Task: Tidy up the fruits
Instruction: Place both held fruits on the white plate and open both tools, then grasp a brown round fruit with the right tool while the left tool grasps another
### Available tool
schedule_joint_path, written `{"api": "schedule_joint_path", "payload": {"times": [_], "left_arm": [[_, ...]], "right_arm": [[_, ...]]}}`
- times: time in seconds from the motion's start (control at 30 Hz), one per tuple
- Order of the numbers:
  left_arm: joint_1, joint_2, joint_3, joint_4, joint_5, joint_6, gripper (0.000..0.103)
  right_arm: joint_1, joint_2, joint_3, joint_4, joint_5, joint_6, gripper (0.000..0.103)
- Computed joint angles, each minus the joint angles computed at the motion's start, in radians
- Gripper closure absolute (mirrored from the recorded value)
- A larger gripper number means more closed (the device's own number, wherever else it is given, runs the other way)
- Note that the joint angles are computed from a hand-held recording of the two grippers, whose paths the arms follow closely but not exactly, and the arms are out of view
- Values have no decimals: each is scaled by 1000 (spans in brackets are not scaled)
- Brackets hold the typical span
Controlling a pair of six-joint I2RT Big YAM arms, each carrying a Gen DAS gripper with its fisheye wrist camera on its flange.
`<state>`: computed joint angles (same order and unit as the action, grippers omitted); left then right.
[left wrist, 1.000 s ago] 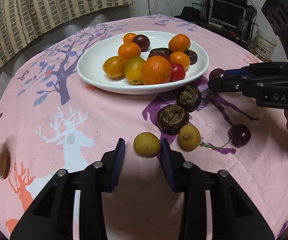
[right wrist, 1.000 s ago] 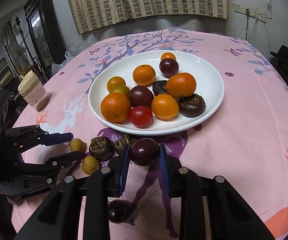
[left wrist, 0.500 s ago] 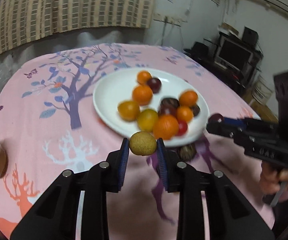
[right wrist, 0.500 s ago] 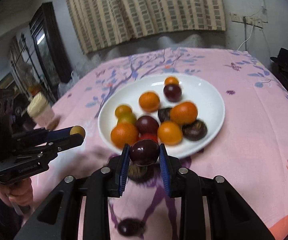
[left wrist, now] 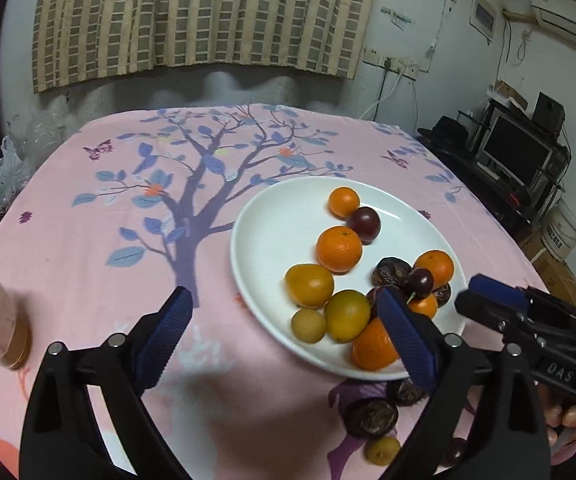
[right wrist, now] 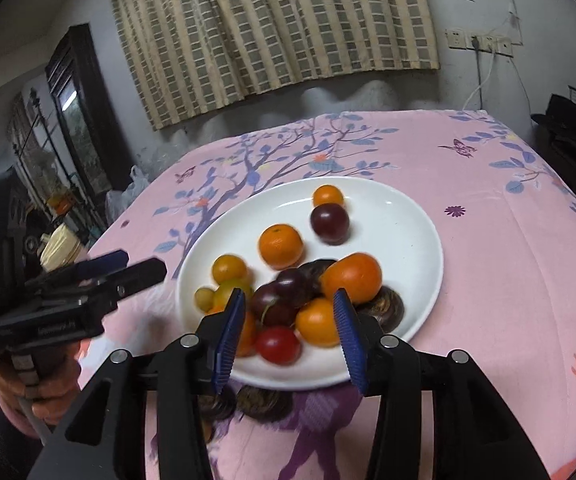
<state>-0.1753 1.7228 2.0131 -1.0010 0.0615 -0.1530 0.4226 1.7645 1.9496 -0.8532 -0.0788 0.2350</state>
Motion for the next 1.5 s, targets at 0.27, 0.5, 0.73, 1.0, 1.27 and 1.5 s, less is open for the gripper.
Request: {"api": "schedule_joint_path", "payload": {"times": [0.27,0.5,0.73,1.0,1.27,1.5], "left_arm": [[34,-62,-109,-16,-12,-87,8],[39,-83,-153,-25,-57,-77,8],[37,-91,-156,-23,-48,-72,8],[33,-92,-154,-21,-45,-72,8],[31,-92,-152,-25,-46,-70,8],[25,-85,-145,-50,-7,-48,8]], "right_arm": [[79,9,2,-162,102,-176,54],[92,11,-9,-191,106,-210,55],[93,31,7,-240,123,-209,55],[99,56,11,-234,143,-203,56],[106,56,5,-212,155,-214,65],[71,17,-3,-221,59,-160,65]]}}
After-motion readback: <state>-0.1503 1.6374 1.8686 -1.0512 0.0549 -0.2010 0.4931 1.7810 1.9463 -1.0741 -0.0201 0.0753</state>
